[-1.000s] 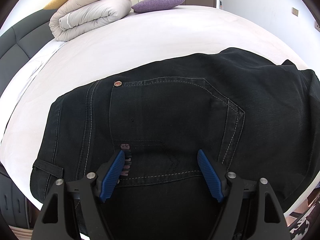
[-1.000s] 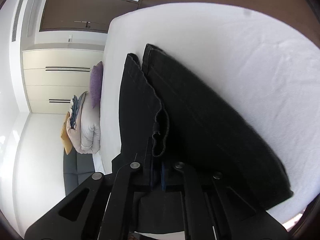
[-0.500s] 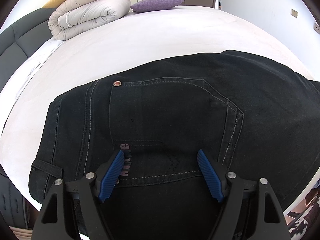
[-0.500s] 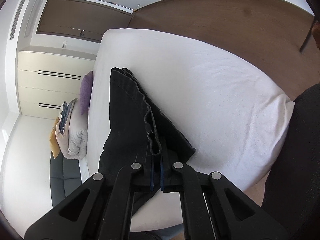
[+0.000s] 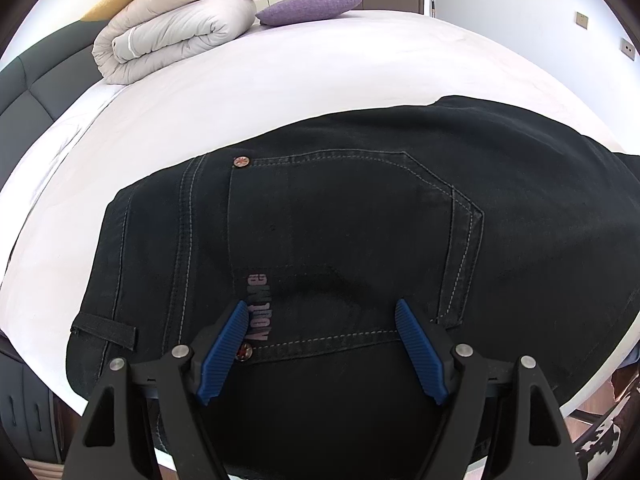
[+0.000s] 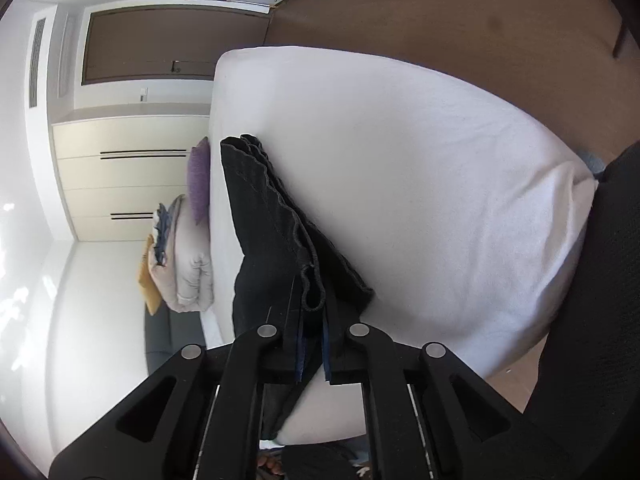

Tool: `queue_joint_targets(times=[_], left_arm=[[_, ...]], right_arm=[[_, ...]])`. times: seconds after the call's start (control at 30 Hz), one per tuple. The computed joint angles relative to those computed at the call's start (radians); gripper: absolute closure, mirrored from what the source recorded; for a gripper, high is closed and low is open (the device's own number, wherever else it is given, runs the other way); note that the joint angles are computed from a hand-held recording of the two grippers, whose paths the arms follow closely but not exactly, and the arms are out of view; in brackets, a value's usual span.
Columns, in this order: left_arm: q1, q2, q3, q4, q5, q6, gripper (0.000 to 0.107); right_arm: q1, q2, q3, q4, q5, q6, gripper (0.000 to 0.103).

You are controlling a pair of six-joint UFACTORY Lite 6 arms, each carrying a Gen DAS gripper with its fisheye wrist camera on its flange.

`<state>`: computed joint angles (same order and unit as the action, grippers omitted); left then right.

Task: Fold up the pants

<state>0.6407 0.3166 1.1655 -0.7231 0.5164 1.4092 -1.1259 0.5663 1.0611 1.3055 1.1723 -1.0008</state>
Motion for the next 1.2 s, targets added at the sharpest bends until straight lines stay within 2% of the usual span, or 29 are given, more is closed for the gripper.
queue_joint_targets(times=[0.07,0.17,0.23,0.33,0.37,0.43,0.47,0.5,0.6,0.7,0.9,0.97,1.03,1.07,1.1,1.2], left_arm=[[-0.012,-0.003,-0.007,-0.002,-0.01,-0.014,0.027],[-0.014,0.009,0.003,-0.008,-0.005,-0.028,0.025],[-0.015,0.021,0.017,-0.004,-0.001,-0.044,0.024],[-0.02,0.031,0.032,0.003,-0.002,-0.062,0.023],[-0.022,0.032,0.034,0.003,-0.006,-0.065,0.023],[-0.021,0.019,0.014,-0.01,-0.015,-0.049,0.023],[-0.021,0.018,0.013,-0.012,-0.017,-0.048,0.022],[-0.02,0.019,0.014,-0.014,-0.017,-0.044,0.022],[-0.015,0.022,0.016,-0.02,-0.016,-0.038,0.021],[-0.012,0.014,0.003,-0.031,-0.022,-0.02,0.021],[0.007,-0.024,-0.056,-0.064,-0.034,0.042,0.021],[0.007,-0.04,-0.074,-0.064,-0.044,0.047,0.021],[0.016,-0.066,-0.108,-0.074,-0.047,0.07,0.021],[0.025,-0.073,-0.115,-0.077,-0.041,0.078,0.021],[0.031,-0.067,-0.106,-0.075,-0.031,0.076,0.021],[0.041,-0.093,-0.108,-0.04,-0.009,0.024,0.026]], right_arm=[[-0.038,-0.038,-0.017,0.001,-0.028,-0.023,0.096],[-0.065,-0.183,-0.054,-0.078,-0.209,0.015,0.092],[-0.089,-0.225,-0.062,-0.076,-0.174,-0.002,0.092],[-0.039,-0.343,-0.115,-0.061,-0.129,-0.057,0.092],[0.003,-0.385,-0.144,-0.042,-0.103,-0.077,0.089],[0.116,-0.431,-0.188,-0.012,-0.056,-0.079,0.07],[0.192,-0.44,-0.209,0.008,-0.033,-0.069,0.043],[0.261,-0.444,-0.233,0.041,-0.012,-0.067,0.032],[0.507,-0.404,-0.264,0.104,0.006,-0.062,0.032],[0.706,-0.336,-0.254,0.125,-0.045,-0.034,0.032],[0.873,-0.309,-0.108,0.14,-0.125,-0.075,0.034],[0.917,-0.227,-0.011,0.135,-0.177,-0.025,0.037],[0.968,-0.116,0.116,0.01,-0.238,0.105,0.048],[0.96,-0.089,0.117,-0.042,-0.264,0.133,0.057],[0.962,-0.069,0.098,-0.052,-0.274,0.12,0.078],[0.899,-0.082,-0.024,0.043,-0.244,-0.032,0.098]])
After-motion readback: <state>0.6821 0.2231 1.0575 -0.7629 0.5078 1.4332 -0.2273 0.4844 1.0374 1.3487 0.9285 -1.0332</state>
